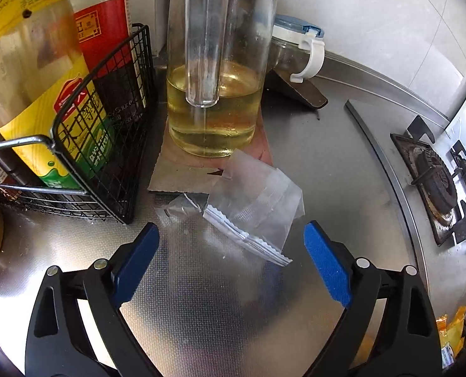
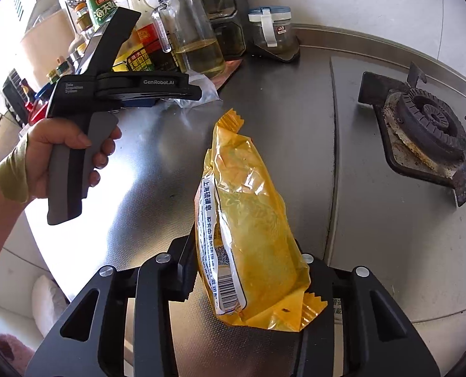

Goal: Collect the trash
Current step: 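Grasp small clear plastic bag with left gripper while right gripper grasps orange soap wrapper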

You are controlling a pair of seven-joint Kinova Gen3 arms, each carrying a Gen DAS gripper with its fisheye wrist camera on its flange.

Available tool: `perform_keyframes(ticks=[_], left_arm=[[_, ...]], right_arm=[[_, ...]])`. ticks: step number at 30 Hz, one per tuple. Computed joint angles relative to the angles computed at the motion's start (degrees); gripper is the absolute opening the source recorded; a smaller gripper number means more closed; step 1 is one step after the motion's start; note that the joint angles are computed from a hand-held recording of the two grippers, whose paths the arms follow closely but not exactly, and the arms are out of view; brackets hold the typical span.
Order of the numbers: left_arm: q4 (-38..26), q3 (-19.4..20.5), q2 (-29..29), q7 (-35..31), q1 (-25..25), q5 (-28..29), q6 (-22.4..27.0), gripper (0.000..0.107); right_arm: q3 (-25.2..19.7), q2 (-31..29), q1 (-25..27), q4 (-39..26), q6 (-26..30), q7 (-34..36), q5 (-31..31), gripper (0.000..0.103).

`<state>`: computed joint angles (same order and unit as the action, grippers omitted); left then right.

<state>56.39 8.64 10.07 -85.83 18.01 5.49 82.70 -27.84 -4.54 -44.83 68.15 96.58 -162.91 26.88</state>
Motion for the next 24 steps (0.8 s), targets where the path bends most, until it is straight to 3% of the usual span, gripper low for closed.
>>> perform_keyframes(ticks=[1, 3, 4, 6, 8, 13, 15, 24], left_arm=[[-0.5, 0.1, 0.6, -0.1, 0.2, -0.2, 0.2, 0.079], [-1.1, 0.5, 1.4, -0.6, 0.2, -0.3, 0.8, 0.060], [-0.9, 0.2, 1.4, -0.5, 1.2, -1.3, 0.1, 0.058], [-1.4, 0.3, 1.7, -1.0, 1.4, -1.6, 0.4, 0.037], [-2.1, 0.3, 2.0, -1.4, 1.6, -1.5, 1.1, 0.027], [-0.7, 0.5, 0.5, -3.0, 2.0, -1.5, 0.2, 0.017], [0.0, 0.6, -0.3, -3.4, 2.1, -1.3, -0.5, 0.008], [2.3, 1.1, -7.3, -5.7, 1.2, -0.2, 1.1, 0.004]], right_arm=[[0.3, -0.2, 0.2, 0.1, -0.4, 0.0, -0.3, 0.038], [0.5, -0.2, 0.5, 0.2, -0.6, 0.1, -0.7, 0.037], [0.4, -0.1, 0.6, 0.0, -0.5, 0.1, -0.6, 0.037], [0.3, 0.0, 0.6, -0.1, -0.5, -0.1, -0.7, 0.037], [0.2, 0.2, 0.4, -0.2, -0.2, -0.3, -0.4, 0.037], [-0.1, 0.4, -0.3, -0.7, 0.4, -1.6, 0.4, 0.034], [-0.3, 0.6, -0.7, -1.0, 0.8, -2.1, 0.9, 0.033], [-3.5, 2.7, -7.3, -5.0, 7.6, -9.9, 7.5, 0.027]])
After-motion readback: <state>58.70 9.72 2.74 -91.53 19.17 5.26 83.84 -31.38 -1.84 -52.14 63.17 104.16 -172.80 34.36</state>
